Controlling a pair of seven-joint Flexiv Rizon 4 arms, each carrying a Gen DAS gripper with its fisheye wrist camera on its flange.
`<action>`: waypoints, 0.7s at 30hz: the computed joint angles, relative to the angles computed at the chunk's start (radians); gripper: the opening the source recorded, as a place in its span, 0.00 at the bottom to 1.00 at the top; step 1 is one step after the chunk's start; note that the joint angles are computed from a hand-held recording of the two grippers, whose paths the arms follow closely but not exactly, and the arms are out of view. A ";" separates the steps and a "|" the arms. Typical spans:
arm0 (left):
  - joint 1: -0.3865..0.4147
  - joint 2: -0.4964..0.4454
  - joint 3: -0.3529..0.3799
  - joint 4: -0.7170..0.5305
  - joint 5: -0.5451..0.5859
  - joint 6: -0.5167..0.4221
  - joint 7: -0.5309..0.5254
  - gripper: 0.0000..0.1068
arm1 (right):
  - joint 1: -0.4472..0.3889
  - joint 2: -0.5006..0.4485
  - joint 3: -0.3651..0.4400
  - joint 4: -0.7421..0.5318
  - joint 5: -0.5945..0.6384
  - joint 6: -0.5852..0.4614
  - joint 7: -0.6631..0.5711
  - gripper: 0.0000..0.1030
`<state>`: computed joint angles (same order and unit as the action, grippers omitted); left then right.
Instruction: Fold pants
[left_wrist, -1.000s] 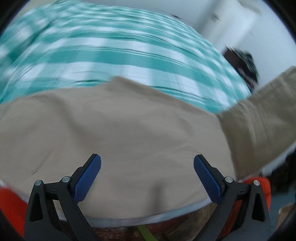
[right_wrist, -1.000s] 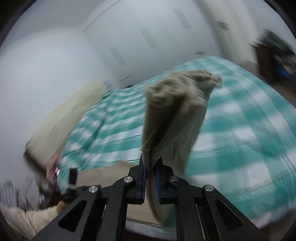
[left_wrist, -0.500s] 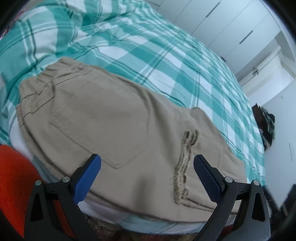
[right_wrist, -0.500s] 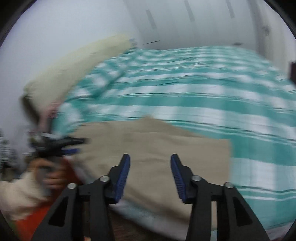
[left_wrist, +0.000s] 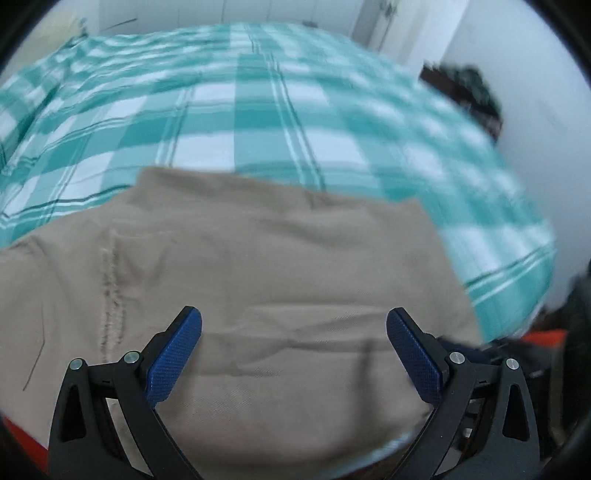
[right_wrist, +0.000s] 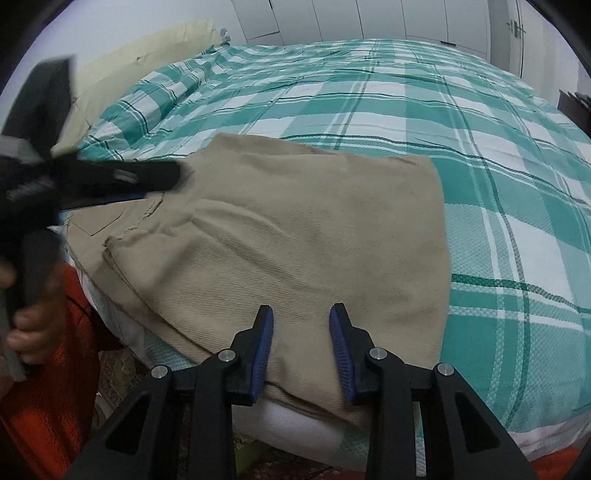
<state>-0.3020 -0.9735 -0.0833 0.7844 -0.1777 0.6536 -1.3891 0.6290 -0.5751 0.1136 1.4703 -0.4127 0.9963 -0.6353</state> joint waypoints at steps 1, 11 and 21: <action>-0.018 0.000 0.038 0.003 0.023 -0.013 -0.017 0.94 | 0.002 -0.002 -0.001 -0.003 -0.001 0.000 0.002 0.33; 0.079 0.159 0.039 0.319 0.012 0.091 -0.065 0.96 | 0.013 -0.011 -0.013 -0.004 -0.027 0.003 0.012 0.33; 0.077 0.157 0.035 0.323 0.043 0.096 -0.067 0.96 | 0.020 -0.007 -0.024 0.006 -0.047 0.006 0.032 0.33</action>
